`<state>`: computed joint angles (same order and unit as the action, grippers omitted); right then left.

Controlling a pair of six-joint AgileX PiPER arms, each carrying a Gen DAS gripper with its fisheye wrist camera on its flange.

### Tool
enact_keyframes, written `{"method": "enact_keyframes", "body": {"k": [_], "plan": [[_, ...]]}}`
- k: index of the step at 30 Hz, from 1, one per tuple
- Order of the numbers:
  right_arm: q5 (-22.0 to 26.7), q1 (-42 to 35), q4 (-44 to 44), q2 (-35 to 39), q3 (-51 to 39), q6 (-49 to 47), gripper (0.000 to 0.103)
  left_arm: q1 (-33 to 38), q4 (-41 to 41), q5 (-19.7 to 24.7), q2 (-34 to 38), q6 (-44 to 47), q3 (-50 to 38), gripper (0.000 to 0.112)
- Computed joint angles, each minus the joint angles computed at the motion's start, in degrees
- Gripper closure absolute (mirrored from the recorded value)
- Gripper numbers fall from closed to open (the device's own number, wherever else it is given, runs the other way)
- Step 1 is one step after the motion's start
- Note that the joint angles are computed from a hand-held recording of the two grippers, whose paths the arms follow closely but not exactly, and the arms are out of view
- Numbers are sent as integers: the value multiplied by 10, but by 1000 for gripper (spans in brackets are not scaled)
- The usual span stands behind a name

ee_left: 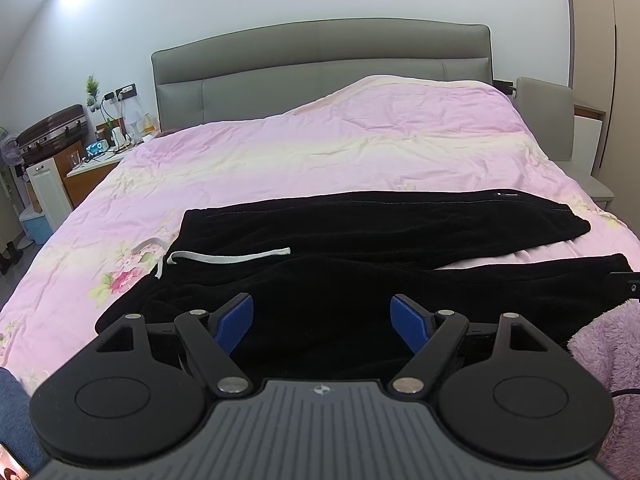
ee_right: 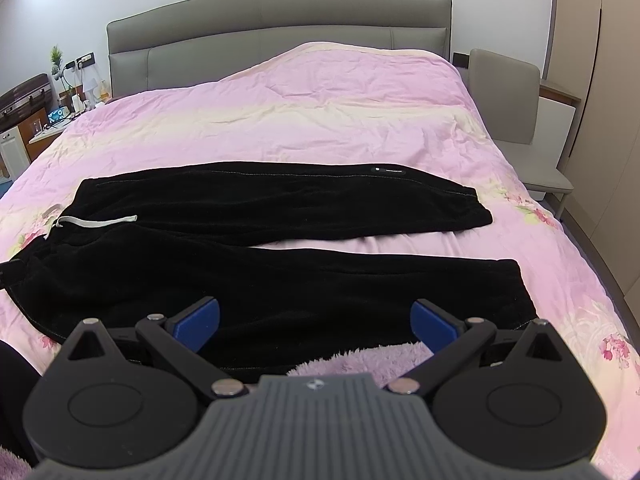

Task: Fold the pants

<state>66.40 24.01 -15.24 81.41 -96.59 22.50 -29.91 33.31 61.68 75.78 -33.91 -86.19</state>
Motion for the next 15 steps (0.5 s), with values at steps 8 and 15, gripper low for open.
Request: {"method": "enact_keyframes", "body": {"k": [8,15], "plan": [[2,3,-2,0,1,3,5,1,1,5,-3,-2,3,21],[4,5,-2,0,1,5,5,1,1,11,-3,-4,0,21]]}}
